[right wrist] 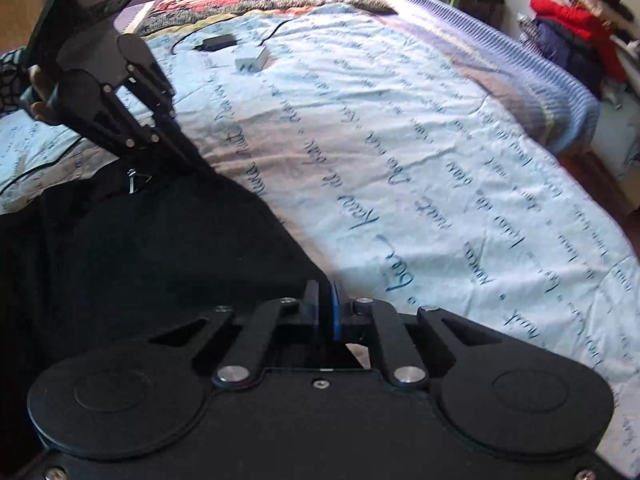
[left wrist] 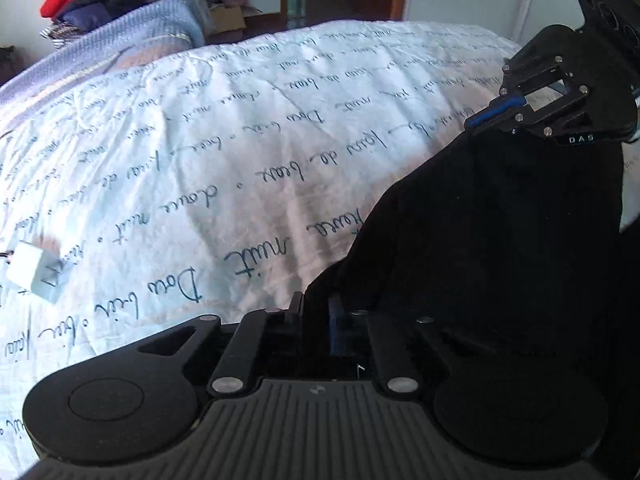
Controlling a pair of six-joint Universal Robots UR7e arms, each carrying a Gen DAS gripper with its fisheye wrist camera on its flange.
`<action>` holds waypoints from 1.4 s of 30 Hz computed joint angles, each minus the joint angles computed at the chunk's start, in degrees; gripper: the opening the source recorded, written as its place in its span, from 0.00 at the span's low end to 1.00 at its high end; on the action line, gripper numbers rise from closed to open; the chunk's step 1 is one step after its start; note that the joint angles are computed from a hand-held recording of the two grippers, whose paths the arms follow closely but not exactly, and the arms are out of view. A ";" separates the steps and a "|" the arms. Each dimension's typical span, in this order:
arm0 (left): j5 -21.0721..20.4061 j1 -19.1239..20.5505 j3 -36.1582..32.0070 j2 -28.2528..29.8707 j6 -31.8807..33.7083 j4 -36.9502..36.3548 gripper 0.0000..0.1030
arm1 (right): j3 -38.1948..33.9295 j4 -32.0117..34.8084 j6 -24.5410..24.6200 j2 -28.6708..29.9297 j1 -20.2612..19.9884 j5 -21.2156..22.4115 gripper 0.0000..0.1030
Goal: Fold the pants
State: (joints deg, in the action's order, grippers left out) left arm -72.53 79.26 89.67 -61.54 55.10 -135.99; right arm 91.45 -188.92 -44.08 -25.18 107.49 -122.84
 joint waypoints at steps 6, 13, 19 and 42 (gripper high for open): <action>1.87 -2.04 10.71 -3.57 3.77 -24.07 0.15 | -0.42 -29.23 -18.46 8.86 6.04 -9.08 0.04; -1.89 -3.45 30.44 -19.17 20.28 -39.02 0.14 | 10.82 -49.61 -30.56 12.15 16.20 -12.53 0.04; -2.65 -0.59 40.78 -33.55 19.98 -31.17 0.14 | 22.17 -42.80 -12.35 11.03 22.57 -12.23 0.01; -1.96 2.16 47.28 -37.49 16.88 -37.93 0.14 | 13.23 -48.22 -14.32 19.37 20.15 -17.02 0.04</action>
